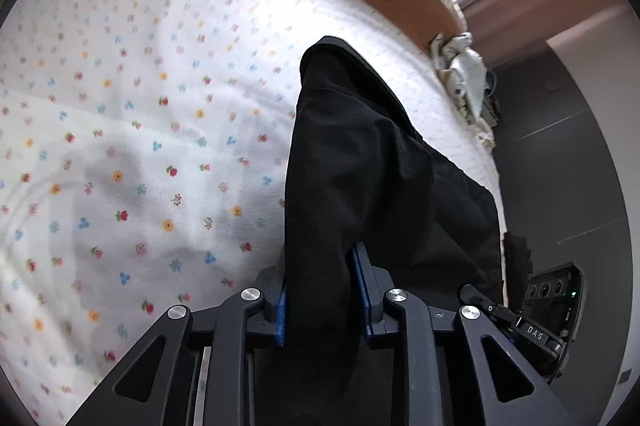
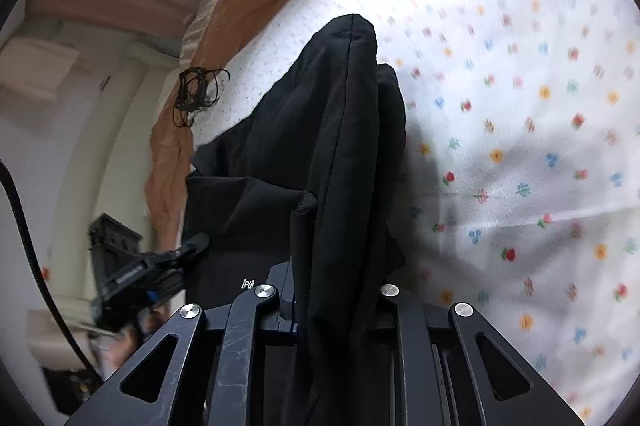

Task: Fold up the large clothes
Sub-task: 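Lift the folded shirt with both grippers and carry it toward the clothes stack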

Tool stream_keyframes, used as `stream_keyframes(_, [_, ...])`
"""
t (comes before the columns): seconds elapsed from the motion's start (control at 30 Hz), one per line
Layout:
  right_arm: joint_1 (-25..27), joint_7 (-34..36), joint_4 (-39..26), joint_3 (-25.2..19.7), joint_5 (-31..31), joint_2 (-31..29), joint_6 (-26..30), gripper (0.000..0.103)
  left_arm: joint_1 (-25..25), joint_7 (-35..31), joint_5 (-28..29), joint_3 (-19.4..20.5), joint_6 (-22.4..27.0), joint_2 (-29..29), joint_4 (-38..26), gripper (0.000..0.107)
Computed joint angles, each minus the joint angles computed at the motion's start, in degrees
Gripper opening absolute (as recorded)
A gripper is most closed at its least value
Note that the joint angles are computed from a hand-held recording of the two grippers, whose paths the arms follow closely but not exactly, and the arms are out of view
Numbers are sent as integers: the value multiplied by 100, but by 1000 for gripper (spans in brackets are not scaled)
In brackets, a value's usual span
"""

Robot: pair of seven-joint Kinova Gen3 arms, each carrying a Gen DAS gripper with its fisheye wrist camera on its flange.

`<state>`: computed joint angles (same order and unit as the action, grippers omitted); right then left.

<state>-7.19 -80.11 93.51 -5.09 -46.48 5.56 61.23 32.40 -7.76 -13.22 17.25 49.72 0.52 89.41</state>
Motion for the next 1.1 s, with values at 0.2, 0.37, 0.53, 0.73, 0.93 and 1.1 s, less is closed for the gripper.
stream_keyframes(0.2, [-156,-428,-164,46,405,-540,-60,18,227,425,-615,275,572,-147,-493,26])
stream_keyframes(0.37, [-302,-688,-210,164,610,-1062,-34,18,429,712,-1093,570,1045,-247,-915,26])
stream_keyframes(0.53, [-438,-884,-387,321,840,-1530,134,18,740,1032,-1660,826,1475,-199,-1323,26])
stream_keyframes(0.73, [-653,-1252,-582,357,1250,-2056,280,18,1198,1318,-2296,1044,1982,-100,-1781,26])
stream_keyframes(0.93, [-803,-1489,-753,473,1514,-2458,499,18,1856,1528,-2866,1099,2492,100,-2292,26])
stream_keyframes(1.1, [-894,-1709,-892,481,1747,-2763,654,18,2503,1605,-3353,1043,2905,313,-2715,26])
